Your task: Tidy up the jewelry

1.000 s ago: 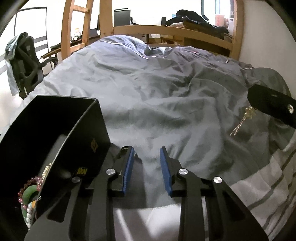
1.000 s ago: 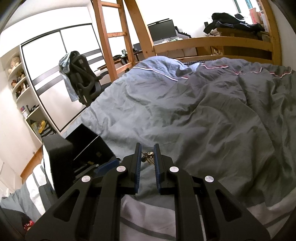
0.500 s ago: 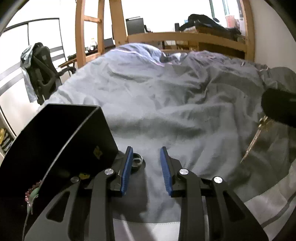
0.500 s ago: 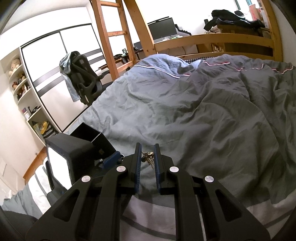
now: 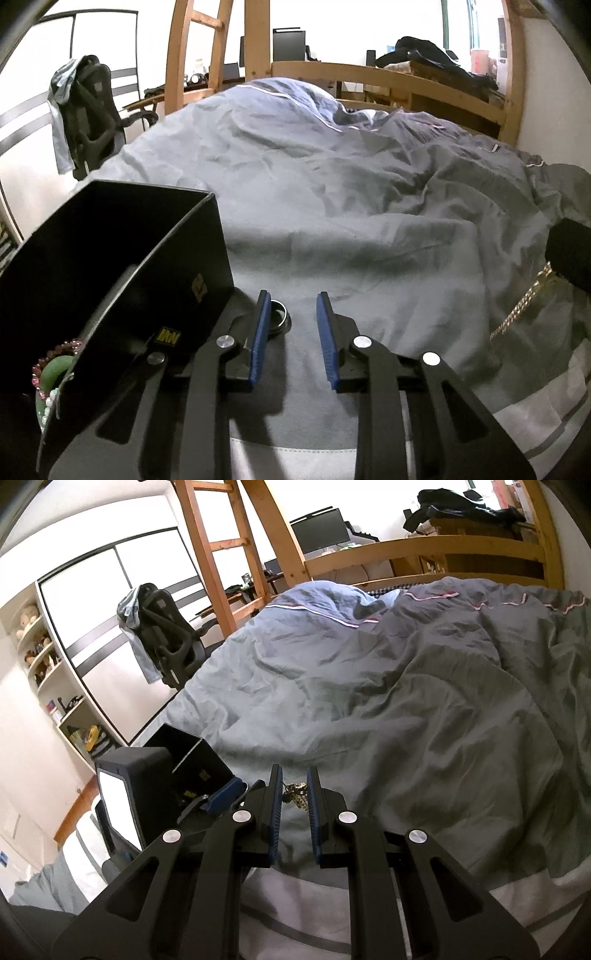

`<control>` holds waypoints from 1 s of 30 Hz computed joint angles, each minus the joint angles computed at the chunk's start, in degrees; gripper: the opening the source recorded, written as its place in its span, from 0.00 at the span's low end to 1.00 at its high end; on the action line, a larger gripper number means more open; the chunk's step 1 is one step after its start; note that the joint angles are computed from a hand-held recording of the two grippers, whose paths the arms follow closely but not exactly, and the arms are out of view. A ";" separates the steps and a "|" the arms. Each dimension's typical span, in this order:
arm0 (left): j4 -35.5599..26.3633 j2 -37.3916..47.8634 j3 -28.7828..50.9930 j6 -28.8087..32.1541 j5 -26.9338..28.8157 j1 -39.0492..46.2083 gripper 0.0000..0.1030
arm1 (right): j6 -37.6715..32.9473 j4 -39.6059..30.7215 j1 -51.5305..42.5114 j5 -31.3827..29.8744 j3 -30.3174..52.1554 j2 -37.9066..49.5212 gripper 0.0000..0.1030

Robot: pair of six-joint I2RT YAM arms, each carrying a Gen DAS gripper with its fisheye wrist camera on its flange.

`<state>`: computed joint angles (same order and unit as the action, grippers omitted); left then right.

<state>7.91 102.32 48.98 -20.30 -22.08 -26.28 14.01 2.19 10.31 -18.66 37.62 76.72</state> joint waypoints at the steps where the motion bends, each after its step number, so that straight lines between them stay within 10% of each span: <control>1: -0.04 0.01 -0.08 -0.83 0.70 0.55 0.18 | 0.03 0.03 -0.18 -0.23 0.11 0.22 0.14; 24: -5.99 0.74 2.22 -4.47 -14.43 -3.92 0.21 | 0.73 -0.04 -0.46 -1.99 0.74 1.81 0.14; 30: -11.55 4.18 7.28 -3.34 -5.78 -0.75 0.26 | 1.20 0.04 -1.10 -3.13 0.68 1.47 0.14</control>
